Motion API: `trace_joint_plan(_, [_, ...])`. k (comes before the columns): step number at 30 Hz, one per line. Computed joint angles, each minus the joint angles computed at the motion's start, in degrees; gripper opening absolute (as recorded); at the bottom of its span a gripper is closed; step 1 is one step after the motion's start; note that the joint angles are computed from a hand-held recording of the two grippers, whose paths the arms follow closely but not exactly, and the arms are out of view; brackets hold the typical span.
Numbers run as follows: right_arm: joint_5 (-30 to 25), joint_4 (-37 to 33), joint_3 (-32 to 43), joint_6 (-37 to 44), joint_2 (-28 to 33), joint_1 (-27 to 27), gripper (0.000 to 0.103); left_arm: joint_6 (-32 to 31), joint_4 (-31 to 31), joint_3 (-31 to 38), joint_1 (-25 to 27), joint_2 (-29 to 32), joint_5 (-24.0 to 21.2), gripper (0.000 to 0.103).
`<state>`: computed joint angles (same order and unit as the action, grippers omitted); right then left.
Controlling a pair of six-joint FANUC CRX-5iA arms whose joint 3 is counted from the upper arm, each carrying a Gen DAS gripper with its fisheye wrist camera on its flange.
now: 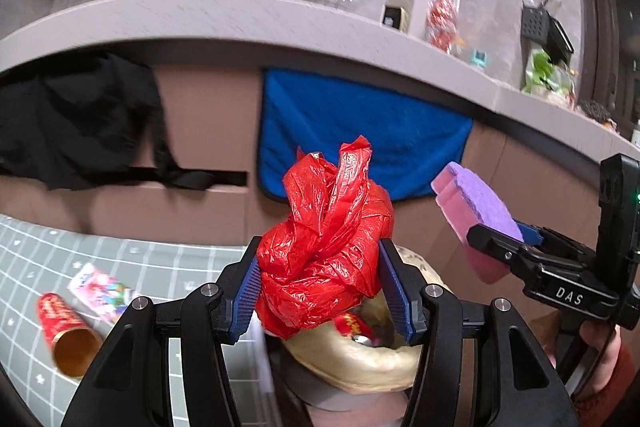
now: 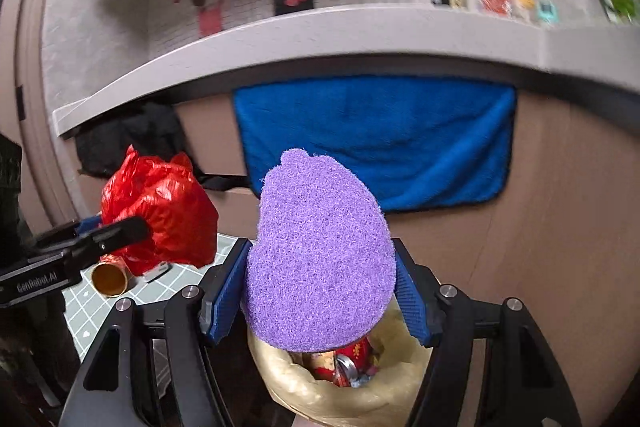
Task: Collect trash
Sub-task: 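Carry the red bag and purple pad over the bin with both tools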
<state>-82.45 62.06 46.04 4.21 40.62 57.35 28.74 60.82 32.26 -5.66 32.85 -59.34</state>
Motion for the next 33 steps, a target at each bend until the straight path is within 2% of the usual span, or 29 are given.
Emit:
trace_joint_plan(3, [1.5,-0.9,-6.2,-4.1,-3.6,-0.4,0.064,0.8,-1.8,2.0,-1.2,1.3,-0.8,0.056])
trace_joint_plan(9, [2.6,-2.2,-12.2,-9.7,-6.9,-1.1,0.064,6.1,-5.9,8.9,-2.9,5.7,-5.0,0.056])
trace_joint_plan(12, [2.9,-3.2,-13.9,-11.1,-8.1,-1.3,0.064,6.6,-6.7,9.6,-3.5,6.4,-5.0,0.056])
trace_joint_plan(18, [2.9,-4.8,-13.7,-10.9,-8.1,-1.8,0.064,12.1,-10.4,15.8,-3.9,10.1,-8.1,0.056])
trace_joint_plan(26, [3.9,-6.9,-13.3,-10.3,-8.0,-2.9,0.064,14.1,-11.8,19.6,-4.1,12.6,-9.8,0.056])
trace_joint_plan(33, [4.6,-9.3,-11.2,-8.2,-6.4,-4.1,0.065,17.8,-14.7,26.4,-4.1,16.4,-11.7,0.056])
